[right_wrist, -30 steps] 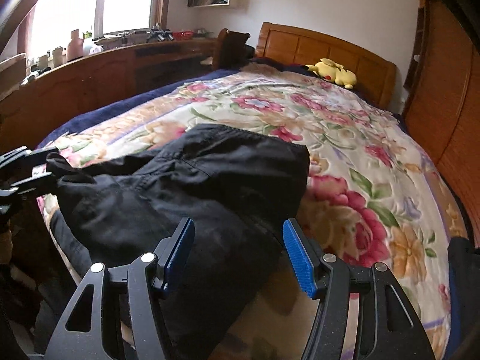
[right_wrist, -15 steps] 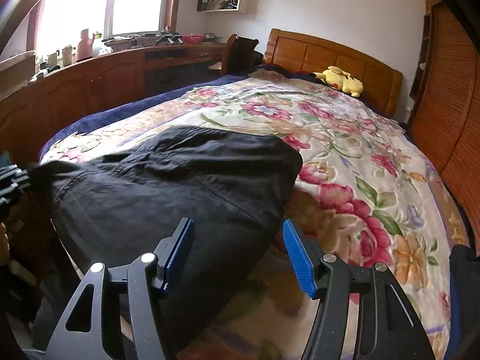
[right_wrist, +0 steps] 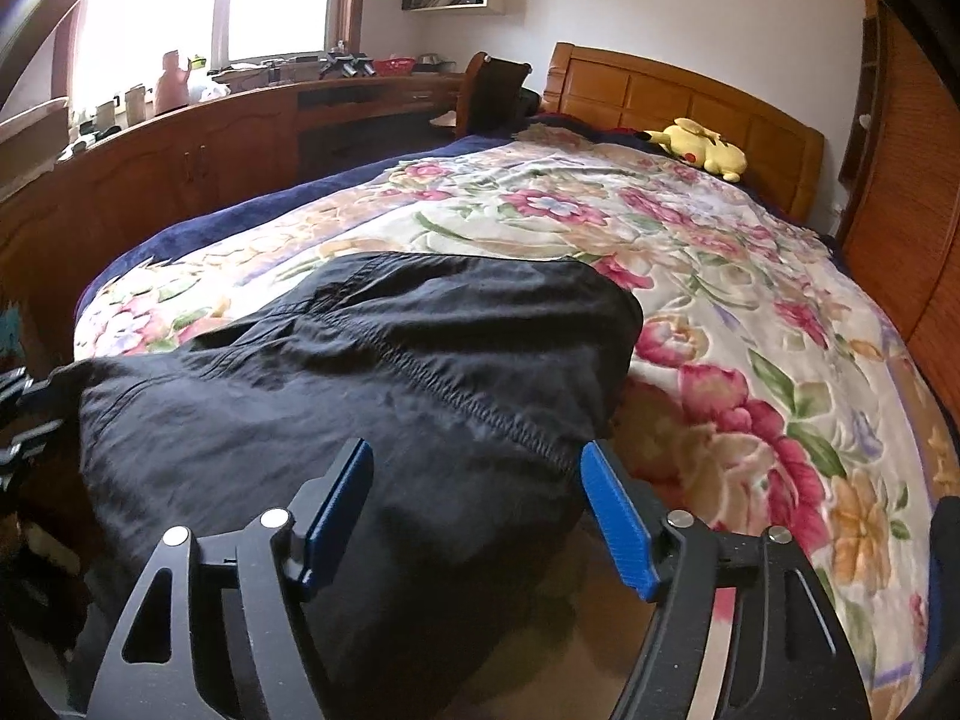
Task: Fold large clothes
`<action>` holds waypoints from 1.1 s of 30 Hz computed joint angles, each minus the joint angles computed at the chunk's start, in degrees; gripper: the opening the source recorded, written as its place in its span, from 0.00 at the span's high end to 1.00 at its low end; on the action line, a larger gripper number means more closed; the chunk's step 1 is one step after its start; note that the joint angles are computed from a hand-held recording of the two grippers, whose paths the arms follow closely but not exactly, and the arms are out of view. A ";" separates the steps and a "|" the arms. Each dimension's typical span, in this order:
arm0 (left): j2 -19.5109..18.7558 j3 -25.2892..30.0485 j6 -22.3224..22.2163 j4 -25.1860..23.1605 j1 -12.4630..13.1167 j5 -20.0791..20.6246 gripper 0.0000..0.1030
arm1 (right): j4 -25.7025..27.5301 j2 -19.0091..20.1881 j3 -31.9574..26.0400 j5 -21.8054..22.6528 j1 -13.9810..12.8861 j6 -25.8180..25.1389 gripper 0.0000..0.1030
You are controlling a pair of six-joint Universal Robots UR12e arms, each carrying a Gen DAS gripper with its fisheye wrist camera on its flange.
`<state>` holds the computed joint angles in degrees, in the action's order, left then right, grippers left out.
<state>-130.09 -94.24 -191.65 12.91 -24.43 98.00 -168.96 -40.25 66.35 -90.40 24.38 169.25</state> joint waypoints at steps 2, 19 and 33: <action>-0.30 -0.34 -0.52 0.25 0.32 -0.99 0.51 | 1.01 0.75 -1.44 -0.38 -0.20 -0.40 0.26; -4.07 2.41 -3.53 -1.15 2.05 -5.46 0.51 | 14.83 13.52 -24.56 -2.86 -1.68 3.76 0.12; -4.08 2.67 -5.33 -1.62 1.99 -7.12 0.64 | 29.93 18.46 -34.56 12.42 -4.34 10.75 0.07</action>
<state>-134.18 -91.57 -196.98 11.29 -22.44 90.88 -139.03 -21.79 31.80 -77.98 20.03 180.00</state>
